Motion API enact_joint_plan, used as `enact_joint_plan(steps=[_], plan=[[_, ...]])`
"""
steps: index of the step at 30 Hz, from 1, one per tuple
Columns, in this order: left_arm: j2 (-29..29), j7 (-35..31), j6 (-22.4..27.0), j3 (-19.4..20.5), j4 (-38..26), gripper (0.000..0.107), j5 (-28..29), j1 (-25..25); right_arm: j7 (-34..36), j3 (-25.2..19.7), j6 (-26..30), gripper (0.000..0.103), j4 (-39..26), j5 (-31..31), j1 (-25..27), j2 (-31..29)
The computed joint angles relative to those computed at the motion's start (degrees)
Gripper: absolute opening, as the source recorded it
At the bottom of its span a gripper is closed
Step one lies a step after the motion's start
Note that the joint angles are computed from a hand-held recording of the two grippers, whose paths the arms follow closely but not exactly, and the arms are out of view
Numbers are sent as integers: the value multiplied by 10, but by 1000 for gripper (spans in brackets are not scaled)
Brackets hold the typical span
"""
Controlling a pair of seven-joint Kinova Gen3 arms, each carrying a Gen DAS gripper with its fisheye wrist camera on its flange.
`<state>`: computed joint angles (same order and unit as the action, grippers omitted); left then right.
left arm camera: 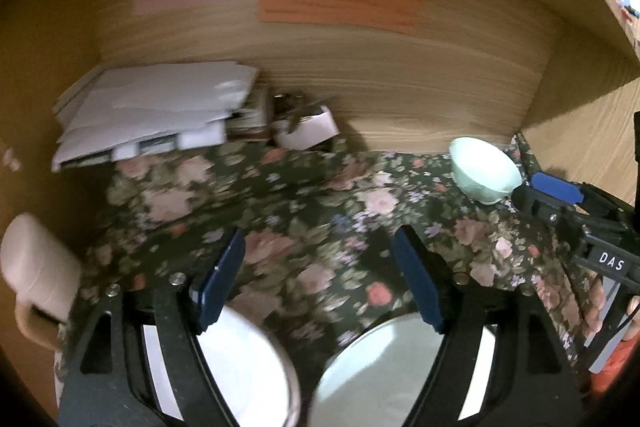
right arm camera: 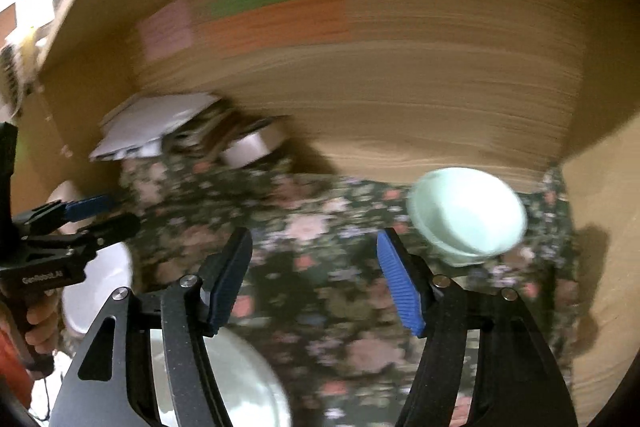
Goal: Organize plates and bowls
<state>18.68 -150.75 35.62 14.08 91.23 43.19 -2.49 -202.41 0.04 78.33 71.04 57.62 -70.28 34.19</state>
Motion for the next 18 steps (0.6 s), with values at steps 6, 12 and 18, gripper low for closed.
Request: enact_joint_plan(steps=[6,12,18], plan=[[44,110,17,-11,-79,77,-92,76,-58,-5,36,62,65,-20,13,-31],[105,211,65,-15,-178,77,-184,139,-135,-32,25,62,145,-45,54,-68],[148,266,87,-16,-239,77,-247,179,-194,-54,-37,62,215,-60,103,-96]])
